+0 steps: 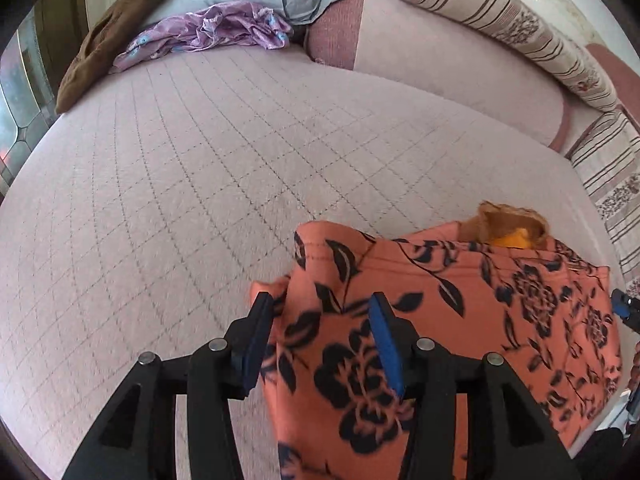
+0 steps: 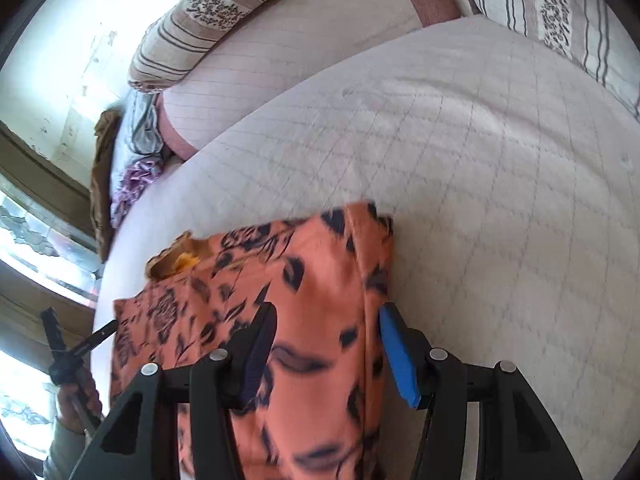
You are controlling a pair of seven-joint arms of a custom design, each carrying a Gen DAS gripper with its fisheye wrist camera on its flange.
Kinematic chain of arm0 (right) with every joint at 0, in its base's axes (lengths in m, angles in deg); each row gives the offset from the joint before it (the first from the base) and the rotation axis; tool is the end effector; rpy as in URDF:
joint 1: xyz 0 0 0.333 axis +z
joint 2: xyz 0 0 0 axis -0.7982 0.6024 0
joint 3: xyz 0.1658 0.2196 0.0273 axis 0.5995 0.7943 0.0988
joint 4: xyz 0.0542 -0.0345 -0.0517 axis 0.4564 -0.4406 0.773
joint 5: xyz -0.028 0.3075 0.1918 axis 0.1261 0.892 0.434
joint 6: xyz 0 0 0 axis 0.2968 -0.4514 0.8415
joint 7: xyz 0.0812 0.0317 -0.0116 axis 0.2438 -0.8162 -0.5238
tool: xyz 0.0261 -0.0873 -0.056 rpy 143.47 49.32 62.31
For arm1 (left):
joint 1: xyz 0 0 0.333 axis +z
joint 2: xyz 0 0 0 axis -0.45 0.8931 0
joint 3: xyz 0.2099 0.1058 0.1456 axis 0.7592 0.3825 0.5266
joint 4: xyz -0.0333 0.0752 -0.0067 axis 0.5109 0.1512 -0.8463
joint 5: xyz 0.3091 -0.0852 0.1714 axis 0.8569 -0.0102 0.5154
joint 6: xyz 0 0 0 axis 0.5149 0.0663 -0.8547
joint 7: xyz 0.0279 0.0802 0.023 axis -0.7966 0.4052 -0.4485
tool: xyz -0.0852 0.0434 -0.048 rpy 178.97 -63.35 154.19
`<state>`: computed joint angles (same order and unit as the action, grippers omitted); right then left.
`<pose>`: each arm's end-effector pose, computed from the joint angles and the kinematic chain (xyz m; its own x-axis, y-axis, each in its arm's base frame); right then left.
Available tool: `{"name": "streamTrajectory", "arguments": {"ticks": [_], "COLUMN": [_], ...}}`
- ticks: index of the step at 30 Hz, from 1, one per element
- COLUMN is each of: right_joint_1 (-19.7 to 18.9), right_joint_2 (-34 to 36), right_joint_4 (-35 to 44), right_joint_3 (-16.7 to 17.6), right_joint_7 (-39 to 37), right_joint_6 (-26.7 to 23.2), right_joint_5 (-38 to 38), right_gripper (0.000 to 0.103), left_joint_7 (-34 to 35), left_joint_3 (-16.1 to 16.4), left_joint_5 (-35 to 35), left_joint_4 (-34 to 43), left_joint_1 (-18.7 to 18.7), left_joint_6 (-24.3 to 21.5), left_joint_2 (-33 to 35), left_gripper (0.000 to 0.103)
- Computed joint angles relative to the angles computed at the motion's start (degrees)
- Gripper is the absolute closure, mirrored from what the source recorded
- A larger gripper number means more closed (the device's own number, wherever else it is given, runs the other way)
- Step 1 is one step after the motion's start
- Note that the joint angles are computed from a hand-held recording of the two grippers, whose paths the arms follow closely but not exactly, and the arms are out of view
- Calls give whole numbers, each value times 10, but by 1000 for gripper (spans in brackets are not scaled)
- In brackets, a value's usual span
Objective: Fold small clothes
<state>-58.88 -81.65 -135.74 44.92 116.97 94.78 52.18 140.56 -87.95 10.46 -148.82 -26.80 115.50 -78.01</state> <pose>0.5673 -0.0815 0.5276 0.1102 -0.8431 -0.5264 -0.9108 0.1263 -0.3930 0.4785 -0.0314 0.5632 0.2475 -0.9629 0.1071 -0.7966 -0.2652 -0.5433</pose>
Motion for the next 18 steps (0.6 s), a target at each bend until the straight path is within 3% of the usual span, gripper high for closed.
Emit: {"name": "streamTrajectory", "arguments": {"ticks": [3, 4, 5, 8, 11, 14, 18], "right_joint_1": [12, 12, 15, 26, 36, 43, 47], "right_joint_2": [40, 53, 58, 35, -26, -63, -27], "right_joint_4": [32, 44, 48, 29, -13, -27, 25], "right_joint_3": [10, 13, 17, 22, 24, 17, 10], "right_joint_7": [32, 36, 34, 35, 14, -10, 0], "right_joint_6": [30, 27, 33, 67, 113, 137, 139], "right_joint_5": [-26, -30, -36, -75, -90, -86, -87], "right_gripper": [46, 52, 78, 90, 95, 95, 95], "left_joint_7": [-5, -4, -4, -22, -44, -62, -75], "left_joint_3": [-2, -1, -2, -8, -14, -16, -9], "left_joint_5": [6, 7, 10, 28, 56, 65, 70], "left_joint_4": [4, -3, 4, -24, -73, -101, -81], "left_joint_1": [4, 4, 5, 11, 14, 14, 18], "left_joint_6": [4, 8, 7, 42, 80, 84, 79], "left_joint_2": [15, 11, 20, -15, -93, -146, -96], "left_gripper": [55, 83, 100, 99, 99, 99, 99]}}
